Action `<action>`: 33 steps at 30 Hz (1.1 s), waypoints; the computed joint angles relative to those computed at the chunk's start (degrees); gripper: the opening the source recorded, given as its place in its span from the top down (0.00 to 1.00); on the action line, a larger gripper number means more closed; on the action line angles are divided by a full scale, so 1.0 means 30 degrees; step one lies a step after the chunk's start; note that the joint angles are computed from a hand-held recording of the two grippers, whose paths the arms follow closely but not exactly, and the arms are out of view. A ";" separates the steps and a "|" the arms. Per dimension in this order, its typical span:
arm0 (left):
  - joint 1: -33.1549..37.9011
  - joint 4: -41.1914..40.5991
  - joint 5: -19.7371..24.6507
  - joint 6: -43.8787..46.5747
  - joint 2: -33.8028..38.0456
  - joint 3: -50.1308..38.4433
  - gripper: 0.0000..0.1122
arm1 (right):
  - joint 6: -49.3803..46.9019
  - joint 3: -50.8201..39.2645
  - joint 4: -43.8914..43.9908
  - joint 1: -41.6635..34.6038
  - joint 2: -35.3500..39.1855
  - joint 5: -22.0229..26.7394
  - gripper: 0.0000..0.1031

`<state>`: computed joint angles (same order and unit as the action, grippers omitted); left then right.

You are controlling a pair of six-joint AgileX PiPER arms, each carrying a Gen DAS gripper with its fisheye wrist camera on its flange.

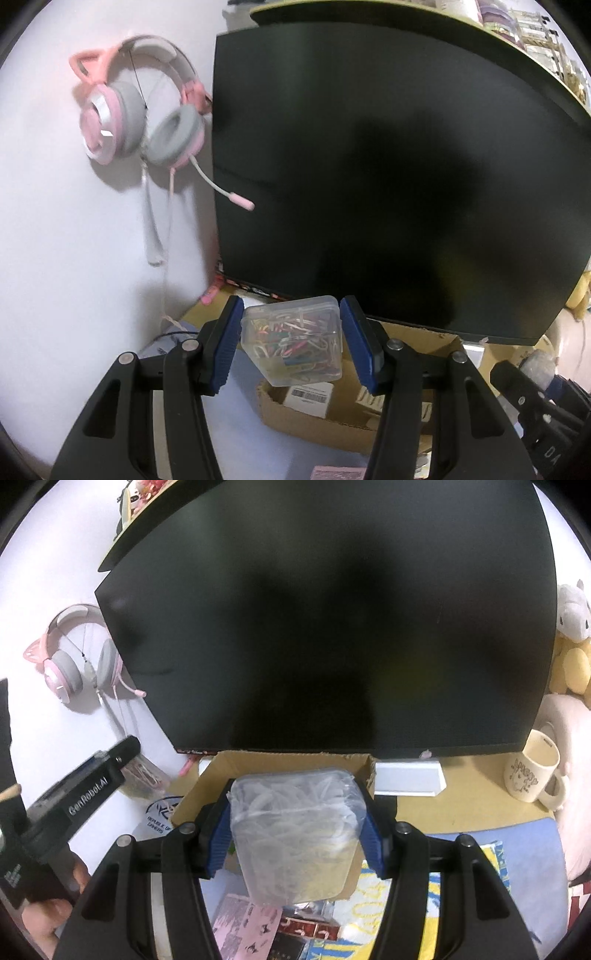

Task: Organize objects
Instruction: 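Lift the paper clip box with the left tool while the right tool carries the floss box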

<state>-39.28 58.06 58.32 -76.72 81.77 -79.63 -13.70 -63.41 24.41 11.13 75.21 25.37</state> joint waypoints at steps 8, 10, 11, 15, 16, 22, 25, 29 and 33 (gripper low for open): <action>0.1033 -0.0115 -0.2148 -0.1014 -0.0472 0.0997 0.53 | -0.0246 -0.0121 -0.0085 0.0763 0.0759 -0.1107 0.39; 0.1011 0.0094 -0.2050 -0.1319 -0.0461 0.1075 0.53 | -0.0503 -0.0021 0.0328 0.0892 0.1049 -0.1579 0.39; 0.1112 0.0021 -0.2241 -0.1404 -0.0453 0.1137 0.53 | -0.0368 -0.0092 0.0200 0.0943 0.1220 -0.1566 0.39; 0.1288 -0.0110 -0.2741 -0.1079 -0.0180 0.1123 0.53 | -0.2235 0.0499 0.1849 0.1064 0.1176 -0.2688 0.39; 0.1210 0.0020 -0.2567 -0.1050 -0.0008 0.1019 0.53 | -0.2558 0.0559 0.2053 0.1086 0.1200 -0.2822 0.39; 0.1666 -0.0775 -0.3503 -0.0436 0.0612 0.0817 0.53 | -0.3604 0.0576 0.3494 0.0496 0.1524 -0.3090 0.39; 0.1527 -0.0782 -0.3310 -0.0078 0.1138 0.0467 0.53 | -0.5772 0.0605 0.6075 -0.0101 0.1628 -0.2791 0.39; 0.1662 -0.1082 -0.3668 0.0218 0.1535 0.0344 0.53 | -0.7144 0.0687 0.7478 -0.0116 0.1861 -0.2884 0.39; 0.2103 -0.1990 -0.4346 0.0668 0.1834 0.0259 0.53 | -0.7938 0.0866 0.8350 0.0192 0.1887 -0.3294 0.39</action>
<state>-32.97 52.09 45.28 -74.72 87.27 -78.85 -37.51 -60.81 49.46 11.71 80.87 15.49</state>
